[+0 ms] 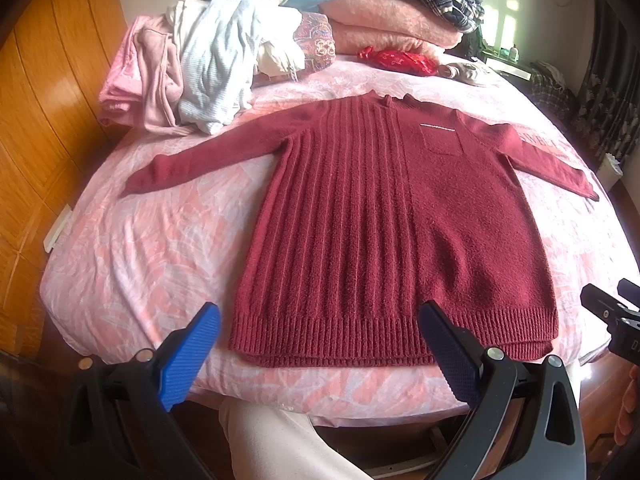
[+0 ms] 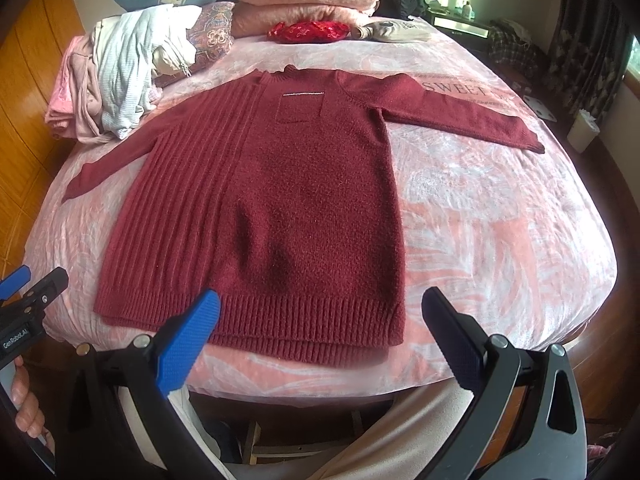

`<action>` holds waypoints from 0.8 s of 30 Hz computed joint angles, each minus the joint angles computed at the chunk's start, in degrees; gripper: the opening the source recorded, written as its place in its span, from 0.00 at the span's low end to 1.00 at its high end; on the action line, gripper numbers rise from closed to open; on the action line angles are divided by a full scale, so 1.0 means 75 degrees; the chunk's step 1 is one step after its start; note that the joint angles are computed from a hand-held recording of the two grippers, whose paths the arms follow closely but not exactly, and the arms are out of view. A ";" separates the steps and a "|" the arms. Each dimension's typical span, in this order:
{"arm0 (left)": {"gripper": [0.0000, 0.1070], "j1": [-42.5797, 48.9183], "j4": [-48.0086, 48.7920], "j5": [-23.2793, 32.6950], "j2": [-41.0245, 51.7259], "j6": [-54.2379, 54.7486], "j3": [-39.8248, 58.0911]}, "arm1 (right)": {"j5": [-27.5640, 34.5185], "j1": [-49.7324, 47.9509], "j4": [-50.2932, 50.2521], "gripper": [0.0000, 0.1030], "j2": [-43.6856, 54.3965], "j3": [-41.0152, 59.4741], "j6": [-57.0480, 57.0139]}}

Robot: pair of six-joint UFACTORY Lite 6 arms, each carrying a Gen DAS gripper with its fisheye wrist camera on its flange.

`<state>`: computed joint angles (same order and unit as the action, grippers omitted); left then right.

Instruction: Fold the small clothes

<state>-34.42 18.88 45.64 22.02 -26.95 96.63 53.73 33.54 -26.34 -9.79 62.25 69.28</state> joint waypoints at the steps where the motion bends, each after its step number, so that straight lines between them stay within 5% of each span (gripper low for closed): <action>1: 0.93 -0.0002 0.0007 -0.0007 -0.0005 -0.0007 -0.0012 | 0.0014 0.0014 -0.0012 0.97 -0.0006 0.0008 0.0009; 24: 0.93 -0.0121 0.0144 0.0101 -0.0244 -0.0125 -0.0081 | 0.0146 -0.0054 0.0075 0.97 -0.0257 0.0123 -0.0141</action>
<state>-35.33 19.96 46.40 20.19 -27.89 96.03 54.83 33.14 -25.78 -11.72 63.17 68.22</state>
